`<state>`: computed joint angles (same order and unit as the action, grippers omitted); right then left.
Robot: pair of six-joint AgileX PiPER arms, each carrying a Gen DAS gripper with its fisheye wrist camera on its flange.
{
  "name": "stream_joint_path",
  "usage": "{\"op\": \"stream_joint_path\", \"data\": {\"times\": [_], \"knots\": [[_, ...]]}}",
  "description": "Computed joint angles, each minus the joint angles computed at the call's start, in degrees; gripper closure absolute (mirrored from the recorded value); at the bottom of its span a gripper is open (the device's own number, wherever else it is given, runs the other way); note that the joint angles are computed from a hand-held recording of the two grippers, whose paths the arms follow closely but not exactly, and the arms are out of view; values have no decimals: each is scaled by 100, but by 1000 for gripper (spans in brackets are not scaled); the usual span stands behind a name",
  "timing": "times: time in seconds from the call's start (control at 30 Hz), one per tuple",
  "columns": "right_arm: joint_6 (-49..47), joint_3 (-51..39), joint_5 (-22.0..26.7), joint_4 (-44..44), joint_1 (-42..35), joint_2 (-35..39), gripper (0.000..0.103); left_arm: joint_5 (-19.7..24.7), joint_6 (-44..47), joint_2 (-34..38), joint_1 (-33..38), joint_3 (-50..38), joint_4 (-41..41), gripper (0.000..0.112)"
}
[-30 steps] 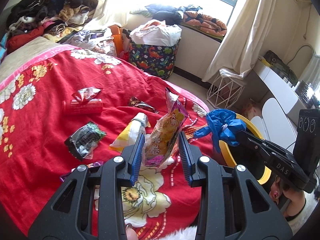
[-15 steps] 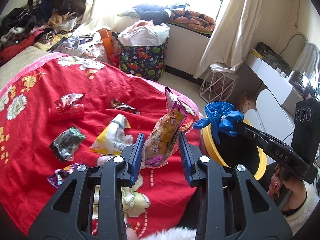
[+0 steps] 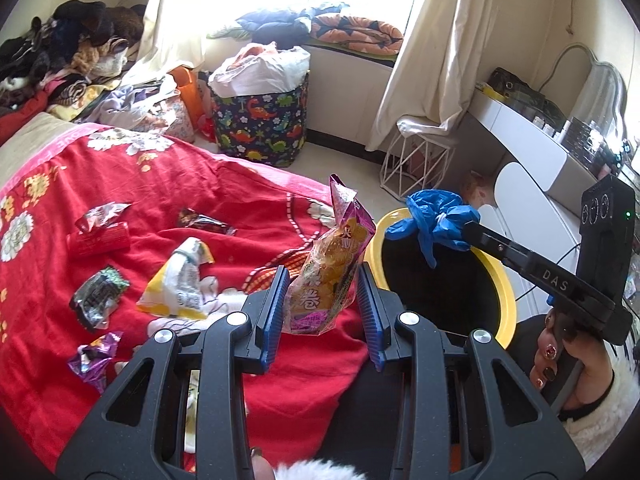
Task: Collect trash
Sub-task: 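Carry the blue bag over the yellow bin with the right while the left carries the snack wrapper, then open the right gripper over the bin while the left opens, dropping the snack wrapper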
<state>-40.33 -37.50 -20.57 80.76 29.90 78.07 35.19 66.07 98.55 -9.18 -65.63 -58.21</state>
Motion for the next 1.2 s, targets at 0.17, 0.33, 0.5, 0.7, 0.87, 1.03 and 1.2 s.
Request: {"op": "stream_joint_path", "data": {"times": [0.17, 0.33, 0.5, 0.7, 0.87, 1.03, 1.2], "knots": [[207, 288, 28, -115, -189, -303, 97, -88, -231, -5, -242, 2, 100, 85], [28, 478, 19, 128, -373, -548, 97, -209, -279, -19, -459, 40, 127, 85], [353, 731, 147, -79, -654, -773, 97, -323, -389, -13, -687, 48, 186, 85], [-56, 829, -75, 322, -653, -927, 97, -438, -479, 56, -950, 12, 208, 85], [-451, 949, -245, 663, -688, -1113, 97, -560, -565, 128, -1191, -17, 232, 85], [-487, 1113, -157, 724, -893, -1272, 97, -663, -652, 242, -1418, -69, 279, 85], [-297, 1267, 285, 450, -1395, -1377, 97, -686, -750, 457, -1584, -219, 341, 85]]}}
